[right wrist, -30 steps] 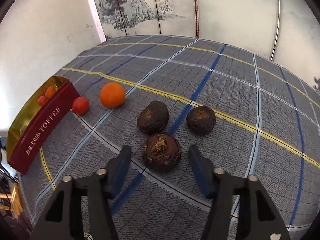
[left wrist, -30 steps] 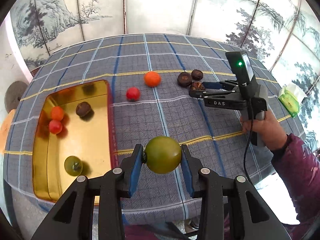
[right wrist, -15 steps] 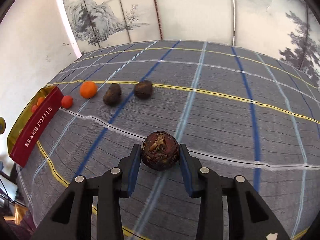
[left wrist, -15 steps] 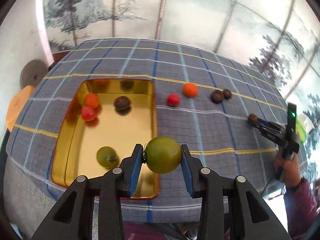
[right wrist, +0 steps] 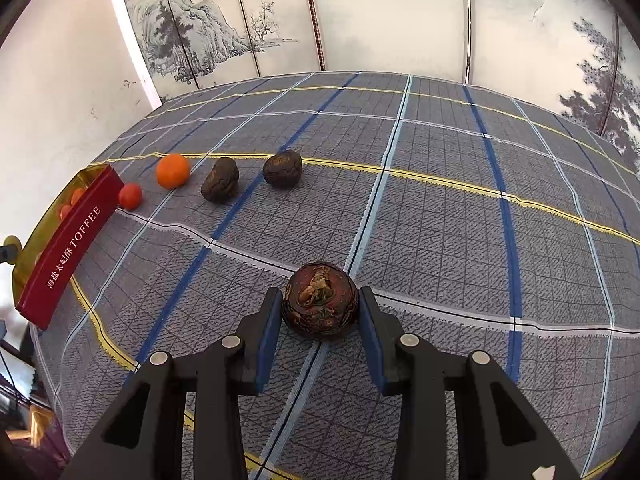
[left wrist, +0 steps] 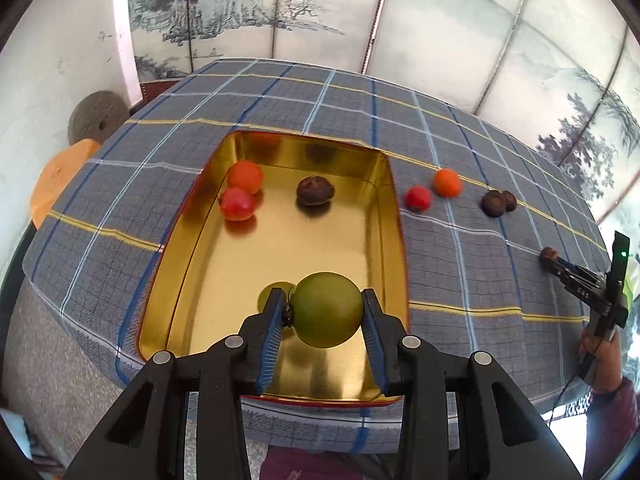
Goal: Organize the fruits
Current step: 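Lower the olive fruit into the tin and open the left gripper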
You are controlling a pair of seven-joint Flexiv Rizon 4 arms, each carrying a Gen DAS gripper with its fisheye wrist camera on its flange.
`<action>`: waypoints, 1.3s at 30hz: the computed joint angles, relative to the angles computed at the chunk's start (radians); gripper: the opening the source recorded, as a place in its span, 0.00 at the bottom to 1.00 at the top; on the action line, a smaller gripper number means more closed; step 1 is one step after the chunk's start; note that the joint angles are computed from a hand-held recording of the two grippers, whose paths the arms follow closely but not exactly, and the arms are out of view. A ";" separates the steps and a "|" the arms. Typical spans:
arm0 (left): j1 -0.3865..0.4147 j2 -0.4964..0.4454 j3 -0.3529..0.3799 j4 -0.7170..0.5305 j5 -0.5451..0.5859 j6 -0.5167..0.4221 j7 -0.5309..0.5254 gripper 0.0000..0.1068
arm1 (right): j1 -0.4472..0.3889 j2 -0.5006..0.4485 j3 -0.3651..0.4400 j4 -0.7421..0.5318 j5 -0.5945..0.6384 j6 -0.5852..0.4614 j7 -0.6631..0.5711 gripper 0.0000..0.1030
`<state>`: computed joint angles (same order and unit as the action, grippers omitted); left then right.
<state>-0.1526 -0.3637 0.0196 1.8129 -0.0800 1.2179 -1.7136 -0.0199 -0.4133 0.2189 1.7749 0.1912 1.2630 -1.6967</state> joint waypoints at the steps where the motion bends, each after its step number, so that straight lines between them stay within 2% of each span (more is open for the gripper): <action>1: -0.003 -0.003 0.008 -0.001 0.010 0.003 -0.006 0.36 | 0.001 0.000 -0.001 0.000 -0.001 0.000 0.001 0.35; 5: -0.028 -0.020 0.054 -0.021 0.085 -0.001 -0.056 0.37 | 0.002 0.000 -0.003 0.001 -0.002 0.001 0.001 0.35; 14: -0.010 -0.045 0.070 -0.014 0.117 0.022 -0.080 0.37 | 0.003 0.000 -0.004 0.002 -0.006 0.002 0.004 0.35; 22: 0.034 -0.046 0.046 0.029 0.062 0.085 -0.055 0.38 | 0.003 0.001 -0.003 0.002 -0.005 0.002 0.003 0.35; 34: -0.027 -0.120 0.139 -0.109 0.164 0.038 -0.119 0.39 | 0.001 0.001 -0.002 0.003 -0.005 0.002 0.003 0.35; 39: -0.020 -0.131 0.133 -0.125 0.172 0.012 -0.138 0.40 | 0.002 0.001 -0.004 0.004 -0.007 0.003 0.004 0.35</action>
